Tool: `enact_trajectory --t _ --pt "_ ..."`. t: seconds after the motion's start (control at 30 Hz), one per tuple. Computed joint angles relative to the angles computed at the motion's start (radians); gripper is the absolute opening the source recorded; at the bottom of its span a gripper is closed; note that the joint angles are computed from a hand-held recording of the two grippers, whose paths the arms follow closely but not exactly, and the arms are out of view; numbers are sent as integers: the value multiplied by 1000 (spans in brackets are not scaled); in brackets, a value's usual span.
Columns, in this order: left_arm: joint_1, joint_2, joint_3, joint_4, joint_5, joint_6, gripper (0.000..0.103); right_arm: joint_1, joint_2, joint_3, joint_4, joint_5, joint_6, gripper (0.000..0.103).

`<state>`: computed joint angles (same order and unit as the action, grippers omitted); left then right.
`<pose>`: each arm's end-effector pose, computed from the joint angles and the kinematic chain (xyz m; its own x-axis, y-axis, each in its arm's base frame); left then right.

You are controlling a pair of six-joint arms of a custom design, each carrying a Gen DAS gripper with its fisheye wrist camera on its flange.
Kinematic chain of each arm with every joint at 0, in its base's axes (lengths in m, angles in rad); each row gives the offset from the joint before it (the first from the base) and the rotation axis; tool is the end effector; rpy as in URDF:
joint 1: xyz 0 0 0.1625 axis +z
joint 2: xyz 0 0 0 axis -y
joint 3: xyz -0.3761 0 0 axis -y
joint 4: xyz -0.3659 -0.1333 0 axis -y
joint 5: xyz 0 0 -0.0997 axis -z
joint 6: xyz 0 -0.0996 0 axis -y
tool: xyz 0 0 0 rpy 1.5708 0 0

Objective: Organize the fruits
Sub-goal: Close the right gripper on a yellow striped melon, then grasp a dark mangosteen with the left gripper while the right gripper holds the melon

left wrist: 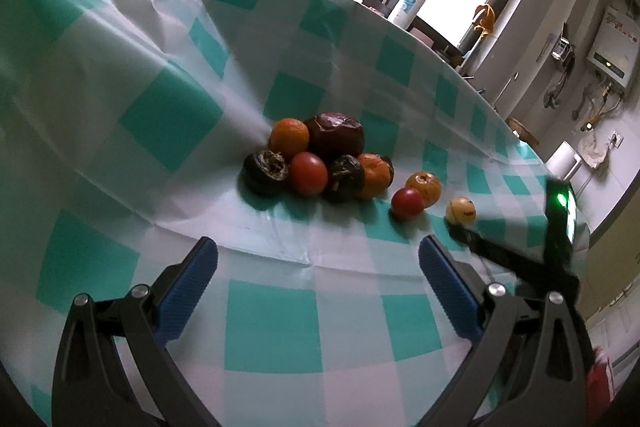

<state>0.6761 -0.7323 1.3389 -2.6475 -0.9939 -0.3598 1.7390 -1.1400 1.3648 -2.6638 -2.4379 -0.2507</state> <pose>-0.4341 -0.5888 0.1761 -0.9161 0.2708 -0.2956 0.3984 0.6979 -0.5952 0.1616 -0.6089 0.4571 -0.6855 0.2928 0.6666 -0.2872 0.7326 -0.6171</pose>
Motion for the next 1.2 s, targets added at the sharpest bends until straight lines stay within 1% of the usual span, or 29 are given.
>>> enact_trajectory --t 0.07,0.1,0.17,0.2,0.23,0.27,0.37,0.43,0.53,0.63,0.73,0.77,0.8,0.83,0.9,0.93,0.97,1.0,1.03,1.1,1.13,1.17,1.2 --pt "0 3 -2 -1 0 5 101 -10 41 -67 36 1 -2 71" --pt "1 4 -5 2 1 3 101 -13 53 -88 54 -1 4 67" --pt "2 4 -4 2 -1 3 101 -24 71 -131 114 11 36 61" --pt "2 3 -3 1 -2 2 101 -26 71 -134 118 16 41 50" --pt "3 3 -4 4 -2 -1 101 -27 64 -124 99 29 31 42" --pt "3 4 -6 6 -2 -2 101 -25 52 -108 93 36 35 42" --pt "2 5 -6 9 1 -9 101 -14 -2 -13 22 62 42 42" --pt "1 4 -6 14 4 -13 101 -6 -50 69 -46 104 66 42" --pt "1 4 -9 26 8 -26 101 -8 -99 150 -122 184 117 42" --pt "2 7 -17 44 15 -38 101 -38 -129 173 -102 283 195 42" --pt "3 16 -35 79 18 -39 101 -76 -154 177 -83 387 243 42" --pt "3 19 -43 94 17 -40 101 -76 -148 173 -93 387 250 42" --pt "4 23 -53 110 16 -39 101 -80 -148 174 -99 401 249 42" --pt "6 34 -78 147 15 -33 101 -79 -146 170 -95 408 248 42" --pt "7 58 -131 216 39 -3 100 -81 -145 168 -89 421 242 42" --pt "7 80 -180 278 67 36 97 -82 -156 179 -91 427 242 42" --pt "8 96 -215 324 80 65 96 -82 -163 183 -88 429 243 42" --pt "10 115 -258 377 92 104 90 -82 -164 184 -88 428 242 42" --pt "13 131 -294 415 106 142 86 -83 -162 182 -85 431 240 42" --pt "15 173 -374 490 150 240 84 -84 -156 176 -80 432 240 42" --pt "18 204 -427 534 174 309 80 -84 -155 174 -76 430 242 42" --pt "21 224 -462 560 182 341 76 -83 -154 172 -73 429 242 42" --pt "27 249 -508 595 185 373 68 -84 -158 173 -69 429 242 42"
